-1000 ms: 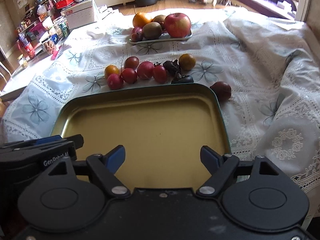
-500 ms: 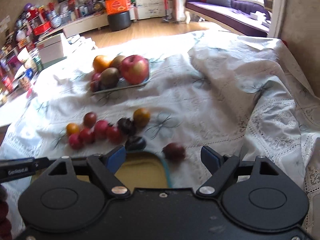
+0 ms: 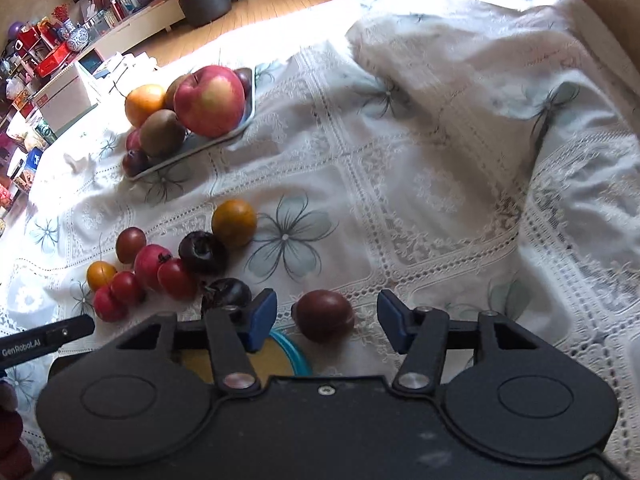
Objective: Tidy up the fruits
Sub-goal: 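Grasp the dark red plum with the right tool while the left tool grasps the red radish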
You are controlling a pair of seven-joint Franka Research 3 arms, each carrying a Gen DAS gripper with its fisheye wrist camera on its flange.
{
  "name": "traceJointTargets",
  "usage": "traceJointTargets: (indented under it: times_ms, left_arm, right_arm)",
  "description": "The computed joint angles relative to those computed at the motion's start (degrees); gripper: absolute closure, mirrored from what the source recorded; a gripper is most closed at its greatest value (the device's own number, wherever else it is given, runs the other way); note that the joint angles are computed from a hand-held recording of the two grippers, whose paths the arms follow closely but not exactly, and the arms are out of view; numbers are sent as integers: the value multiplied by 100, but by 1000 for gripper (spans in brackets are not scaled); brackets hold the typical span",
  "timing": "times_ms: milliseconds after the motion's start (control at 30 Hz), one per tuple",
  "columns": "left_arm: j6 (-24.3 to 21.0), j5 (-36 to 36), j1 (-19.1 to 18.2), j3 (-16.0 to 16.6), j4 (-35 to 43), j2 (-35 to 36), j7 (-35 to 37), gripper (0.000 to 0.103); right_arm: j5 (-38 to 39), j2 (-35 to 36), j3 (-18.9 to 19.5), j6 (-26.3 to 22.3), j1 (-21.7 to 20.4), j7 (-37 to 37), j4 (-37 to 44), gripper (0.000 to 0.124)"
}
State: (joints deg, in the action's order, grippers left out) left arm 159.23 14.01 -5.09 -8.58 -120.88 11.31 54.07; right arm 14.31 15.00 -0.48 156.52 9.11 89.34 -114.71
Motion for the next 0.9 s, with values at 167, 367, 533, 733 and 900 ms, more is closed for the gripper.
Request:
traceJointTargets:
  times_ms: [167,367,533,733,900]
  left_arm:
    - [-157,133,-57,28,232,214,-59,57]
    - [-221,221,-94,31,402,390,-37,57]
    - [-263,548,-200,156,522,476,-295,57]
    - [-487,838,-264,225,716,663,-515,57]
    - [-467,835,-232,217,801,768,-586,56]
  right_arm:
    - [-318,191,-112,6,152,269,89,66]
    - [-250,299,-36,100,77,243,109,75]
    - [-379,308,-61,261,186,108,79,84]
    - [15,371,81,250,44,-149,160,84]
    - [-214,462,-57,255,209,-21,219,80]
